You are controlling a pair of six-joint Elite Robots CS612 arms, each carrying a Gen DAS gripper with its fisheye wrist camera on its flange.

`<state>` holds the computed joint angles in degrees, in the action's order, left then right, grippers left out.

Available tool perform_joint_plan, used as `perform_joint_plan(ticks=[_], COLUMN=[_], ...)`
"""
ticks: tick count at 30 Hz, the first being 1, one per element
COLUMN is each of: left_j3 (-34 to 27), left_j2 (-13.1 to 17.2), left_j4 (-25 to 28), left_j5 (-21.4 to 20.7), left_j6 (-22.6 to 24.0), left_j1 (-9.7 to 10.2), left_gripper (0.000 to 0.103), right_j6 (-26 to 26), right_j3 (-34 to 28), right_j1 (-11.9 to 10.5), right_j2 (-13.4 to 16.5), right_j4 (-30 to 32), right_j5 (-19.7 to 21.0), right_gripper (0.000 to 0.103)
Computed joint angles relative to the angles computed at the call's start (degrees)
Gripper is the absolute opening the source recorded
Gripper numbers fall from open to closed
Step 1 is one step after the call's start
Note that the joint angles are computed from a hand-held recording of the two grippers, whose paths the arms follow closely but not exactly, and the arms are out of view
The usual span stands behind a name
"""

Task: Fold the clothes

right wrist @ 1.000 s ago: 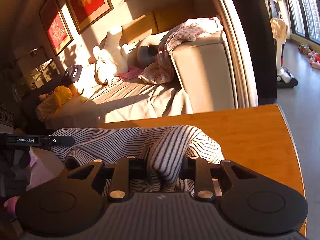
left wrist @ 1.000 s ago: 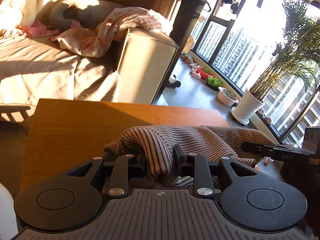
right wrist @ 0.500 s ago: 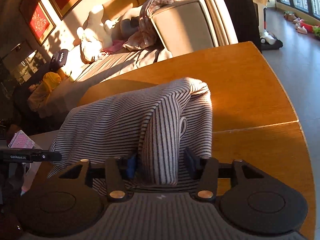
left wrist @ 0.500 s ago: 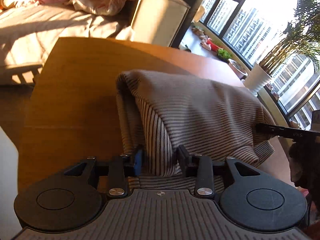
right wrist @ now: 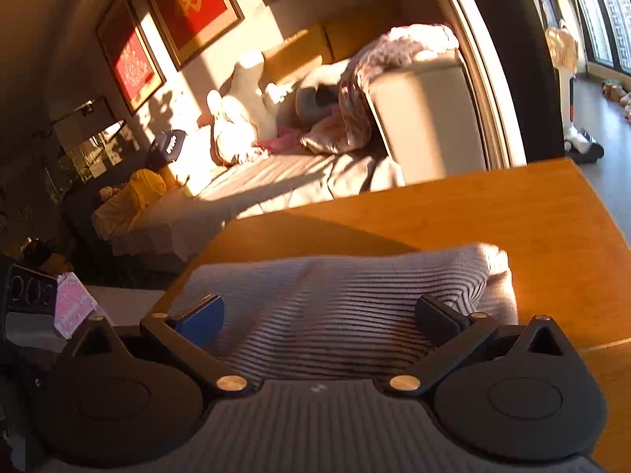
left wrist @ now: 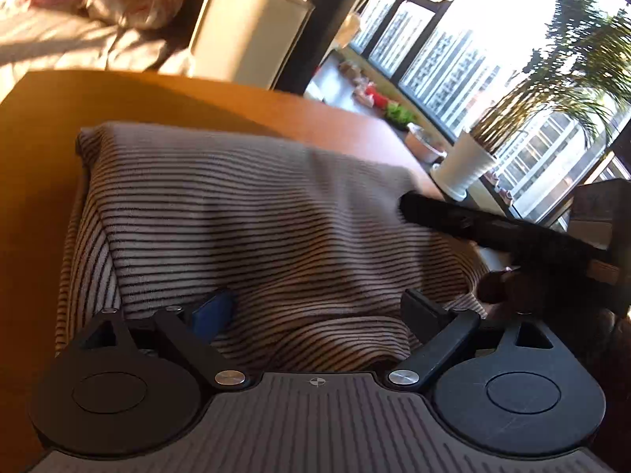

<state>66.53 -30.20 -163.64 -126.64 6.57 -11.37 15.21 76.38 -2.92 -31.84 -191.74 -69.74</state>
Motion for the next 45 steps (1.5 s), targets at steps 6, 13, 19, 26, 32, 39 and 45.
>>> perform_joint_plan(ticks=[6,13,19,26,32,39,45], left_j3=[0.0,-5.5,-6.9,-2.1,-0.9,-7.9,-5.8], left_j2=[0.1,3.5,3.8,0.0,-0.6,3.6,2.0], left_j4=[-1.4,-2.0,-3.5,0.6,6.5,4.9,2.5], left_j5=[1.9,3.0,9.4,0.5,0.7,3.2,9.2], left_j6=[1.3,3.0,1.0,-1.0,5.6,7.0,9.5], left_j1=[-0.17,0.35,0.10,1.58,1.16,-0.26,-1.87], left_gripper=[0.098,0.100,0.100,0.066,0.055,0.061,0.069], right_j6=[1.1,5.6,-0.9,-21.1,-20.5,-23.7,-31.9], right_j3=[3.2,5.6,7.2,6.3,8.4,15.1,17.4], right_j1=[1.3,0.7,1.4,3.7,2.5,3.9,5.1], right_j2=[-1.1,-2.8,-4.6,-3.9,-4.1,-7.6,-9.4], right_j4=[-1.7,0.7,-0.1,-6.0,-1.1,-2.6,-6.4], right_j5=[-4.2,4.3,1.7,-25.0,-24.1,-21.1,-18.6], right_gripper=[0.103,0.103,0.103,0.092,0.080,0.080,0.080])
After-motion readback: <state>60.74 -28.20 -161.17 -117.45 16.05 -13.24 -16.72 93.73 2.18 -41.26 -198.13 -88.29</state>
